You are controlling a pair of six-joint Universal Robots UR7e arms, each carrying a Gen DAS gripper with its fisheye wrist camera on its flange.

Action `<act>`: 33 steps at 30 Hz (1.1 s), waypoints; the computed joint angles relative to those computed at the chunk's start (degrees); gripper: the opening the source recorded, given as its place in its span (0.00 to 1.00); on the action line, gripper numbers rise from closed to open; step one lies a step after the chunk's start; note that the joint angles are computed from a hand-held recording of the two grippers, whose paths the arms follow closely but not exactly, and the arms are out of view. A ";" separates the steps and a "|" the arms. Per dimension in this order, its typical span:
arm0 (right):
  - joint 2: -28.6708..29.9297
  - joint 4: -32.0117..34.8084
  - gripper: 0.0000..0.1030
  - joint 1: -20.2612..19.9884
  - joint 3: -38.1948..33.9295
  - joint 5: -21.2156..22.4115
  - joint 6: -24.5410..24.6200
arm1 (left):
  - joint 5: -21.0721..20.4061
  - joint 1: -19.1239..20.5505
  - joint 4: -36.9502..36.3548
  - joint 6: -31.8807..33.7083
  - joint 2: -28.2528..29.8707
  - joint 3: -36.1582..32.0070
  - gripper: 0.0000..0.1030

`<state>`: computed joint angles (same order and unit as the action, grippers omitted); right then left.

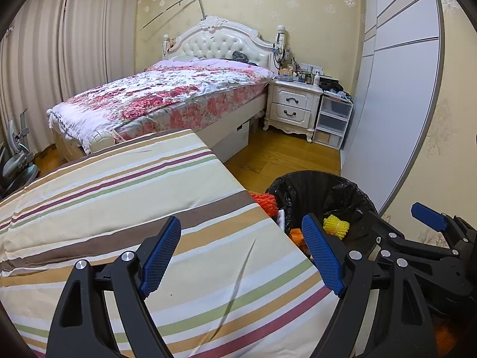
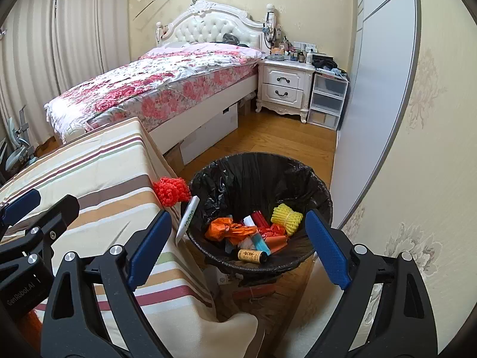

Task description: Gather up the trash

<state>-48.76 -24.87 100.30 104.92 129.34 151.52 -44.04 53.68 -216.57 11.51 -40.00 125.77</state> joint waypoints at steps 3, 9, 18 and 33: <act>-0.37 -0.56 0.87 0.19 0.53 -0.06 -0.21 | 0.05 -0.01 -0.30 0.13 -0.04 0.12 0.78; -0.78 -1.14 0.87 0.63 1.23 -0.01 -0.44 | 0.10 -0.06 -0.31 -0.04 -0.07 0.22 0.78; -0.79 -1.32 0.87 0.74 1.38 0.02 -0.30 | 0.25 -0.11 0.15 -0.46 -0.74 0.86 0.78; -0.84 -1.23 0.87 0.74 1.40 -0.04 -0.25 | 0.30 -0.20 -0.03 -0.39 -0.74 0.96 0.78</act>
